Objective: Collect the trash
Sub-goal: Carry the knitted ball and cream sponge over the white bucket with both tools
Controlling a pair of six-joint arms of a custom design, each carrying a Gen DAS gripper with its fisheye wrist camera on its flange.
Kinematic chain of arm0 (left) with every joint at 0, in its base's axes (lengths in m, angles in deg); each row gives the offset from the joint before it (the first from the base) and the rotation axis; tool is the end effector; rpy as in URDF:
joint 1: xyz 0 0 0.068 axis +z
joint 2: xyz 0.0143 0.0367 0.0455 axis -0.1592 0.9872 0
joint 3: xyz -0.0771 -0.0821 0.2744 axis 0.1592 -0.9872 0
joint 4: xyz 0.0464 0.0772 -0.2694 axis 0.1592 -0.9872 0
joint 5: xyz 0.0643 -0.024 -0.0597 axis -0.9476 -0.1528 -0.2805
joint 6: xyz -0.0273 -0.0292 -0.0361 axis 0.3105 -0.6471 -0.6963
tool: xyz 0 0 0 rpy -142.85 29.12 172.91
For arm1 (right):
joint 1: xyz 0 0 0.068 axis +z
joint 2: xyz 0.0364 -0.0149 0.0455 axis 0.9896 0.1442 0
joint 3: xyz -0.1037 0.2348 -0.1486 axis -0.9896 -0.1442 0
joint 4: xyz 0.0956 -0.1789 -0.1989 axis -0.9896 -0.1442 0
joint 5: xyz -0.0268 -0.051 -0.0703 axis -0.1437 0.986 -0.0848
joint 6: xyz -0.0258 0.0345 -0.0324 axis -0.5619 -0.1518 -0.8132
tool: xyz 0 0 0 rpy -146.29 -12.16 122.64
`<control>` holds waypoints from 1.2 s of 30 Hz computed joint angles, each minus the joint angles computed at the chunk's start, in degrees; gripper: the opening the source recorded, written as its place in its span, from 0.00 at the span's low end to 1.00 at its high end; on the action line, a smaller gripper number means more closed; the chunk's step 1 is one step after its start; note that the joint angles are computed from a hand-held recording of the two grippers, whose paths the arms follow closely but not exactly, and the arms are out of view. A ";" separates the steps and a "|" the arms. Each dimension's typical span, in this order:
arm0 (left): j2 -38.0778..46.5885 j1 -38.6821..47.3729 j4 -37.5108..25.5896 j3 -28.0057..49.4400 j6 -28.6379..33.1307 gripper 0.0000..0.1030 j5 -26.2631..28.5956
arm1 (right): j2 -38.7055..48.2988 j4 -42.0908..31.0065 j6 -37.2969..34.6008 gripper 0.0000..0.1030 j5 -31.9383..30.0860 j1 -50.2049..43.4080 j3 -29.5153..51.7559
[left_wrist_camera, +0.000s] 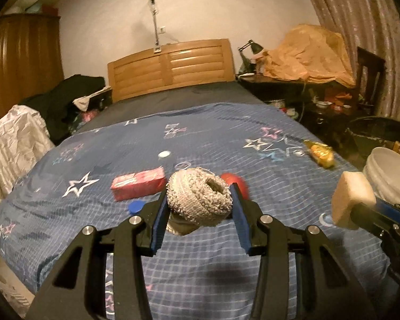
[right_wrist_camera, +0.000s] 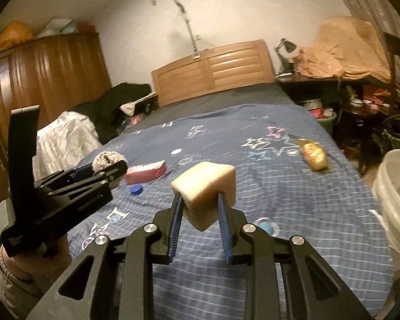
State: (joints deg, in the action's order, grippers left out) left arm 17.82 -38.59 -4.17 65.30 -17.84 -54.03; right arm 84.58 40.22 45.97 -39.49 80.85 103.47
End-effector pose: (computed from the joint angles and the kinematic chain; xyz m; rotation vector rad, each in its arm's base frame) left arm 0.3088 -0.1667 0.2077 0.4572 2.0425 -0.0982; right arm 0.1921 -0.0002 0.1712 0.2585 2.0159 0.2449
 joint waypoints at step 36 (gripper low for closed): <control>44.04 -31.16 -24.58 65.95 3.68 0.41 0.65 | 38.30 -16.15 -39.76 0.27 -42.29 -84.76 38.68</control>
